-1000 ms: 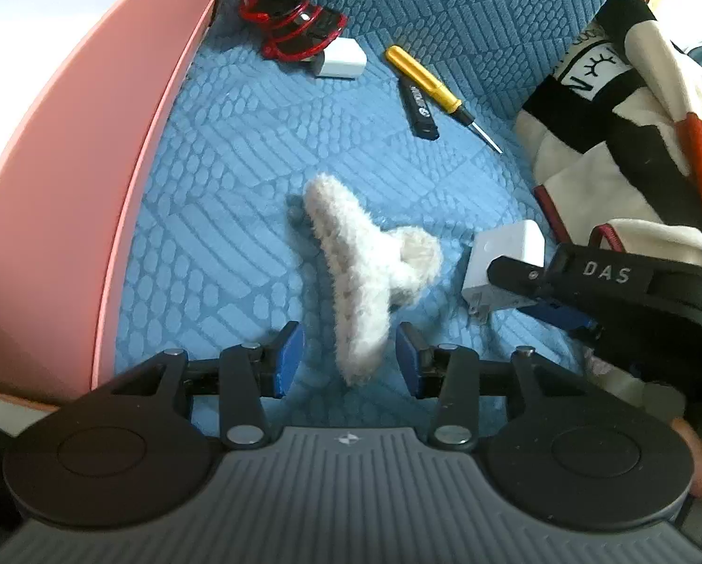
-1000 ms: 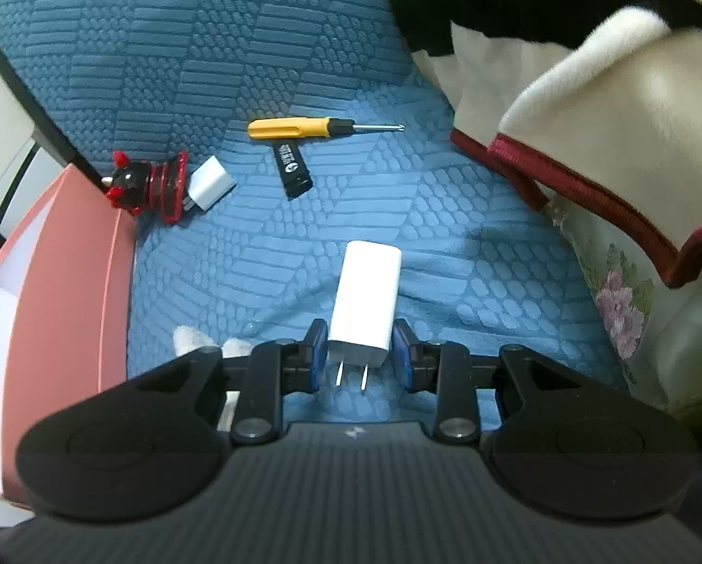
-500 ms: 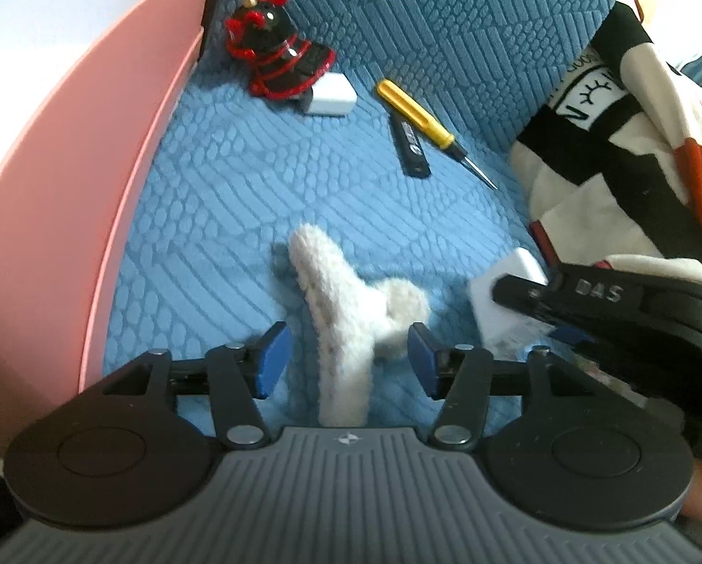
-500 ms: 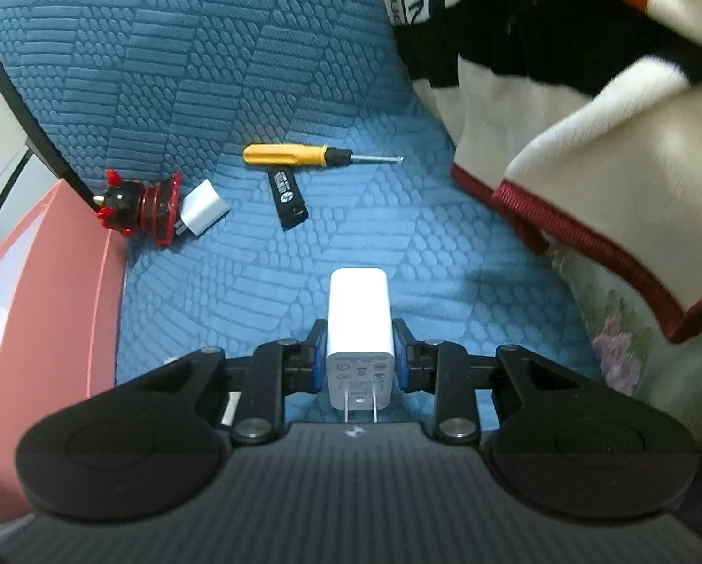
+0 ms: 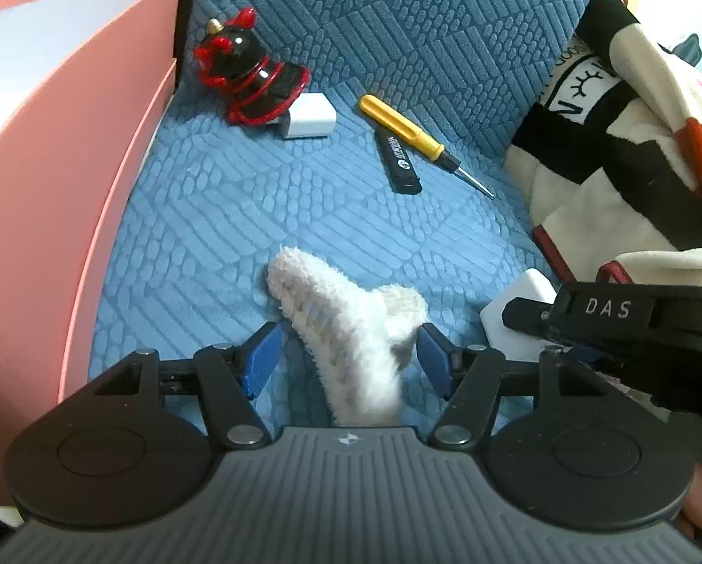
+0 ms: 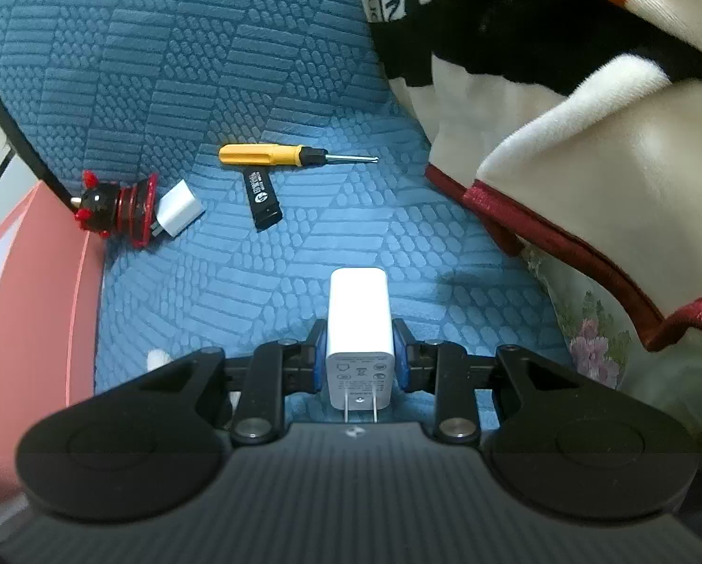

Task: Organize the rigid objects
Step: 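Lift the plush toy with the left gripper while the right gripper lifts the charger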

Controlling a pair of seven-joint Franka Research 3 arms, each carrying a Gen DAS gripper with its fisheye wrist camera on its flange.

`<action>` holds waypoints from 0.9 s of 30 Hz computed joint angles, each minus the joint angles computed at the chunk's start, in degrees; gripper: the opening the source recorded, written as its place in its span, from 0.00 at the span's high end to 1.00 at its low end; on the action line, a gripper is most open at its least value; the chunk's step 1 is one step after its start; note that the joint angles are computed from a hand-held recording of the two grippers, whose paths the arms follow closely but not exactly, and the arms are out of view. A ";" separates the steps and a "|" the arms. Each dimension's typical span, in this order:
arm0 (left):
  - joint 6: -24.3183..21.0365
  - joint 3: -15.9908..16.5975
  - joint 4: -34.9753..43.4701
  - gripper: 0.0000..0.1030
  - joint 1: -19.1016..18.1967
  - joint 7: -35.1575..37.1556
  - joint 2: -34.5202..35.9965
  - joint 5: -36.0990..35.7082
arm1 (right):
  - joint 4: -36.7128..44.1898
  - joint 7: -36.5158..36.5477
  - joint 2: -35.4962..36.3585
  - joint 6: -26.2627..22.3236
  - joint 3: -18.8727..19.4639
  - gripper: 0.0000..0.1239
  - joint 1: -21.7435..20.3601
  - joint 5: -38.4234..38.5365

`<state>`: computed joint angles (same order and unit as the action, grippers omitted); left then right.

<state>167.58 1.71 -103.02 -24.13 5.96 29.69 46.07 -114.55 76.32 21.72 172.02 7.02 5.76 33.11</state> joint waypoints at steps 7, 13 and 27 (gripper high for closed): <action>-1.13 -0.05 -0.50 0.26 -0.13 -0.37 -0.57 -0.41 | 0.23 1.24 -0.03 -0.52 -0.97 0.74 0.77 -0.72; -2.74 -1.48 1.82 0.28 0.56 3.86 1.49 -1.43 | 0.26 1.35 0.22 -0.07 -0.96 0.74 0.82 -1.53; -3.38 -1.34 0.87 0.48 0.64 3.80 -0.12 -2.14 | -1.11 -6.63 -0.37 1.15 4.36 0.74 -3.30 2.10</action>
<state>164.20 0.37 -102.15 -23.48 9.76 29.58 43.93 -115.66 69.69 21.35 173.17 11.38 2.46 35.21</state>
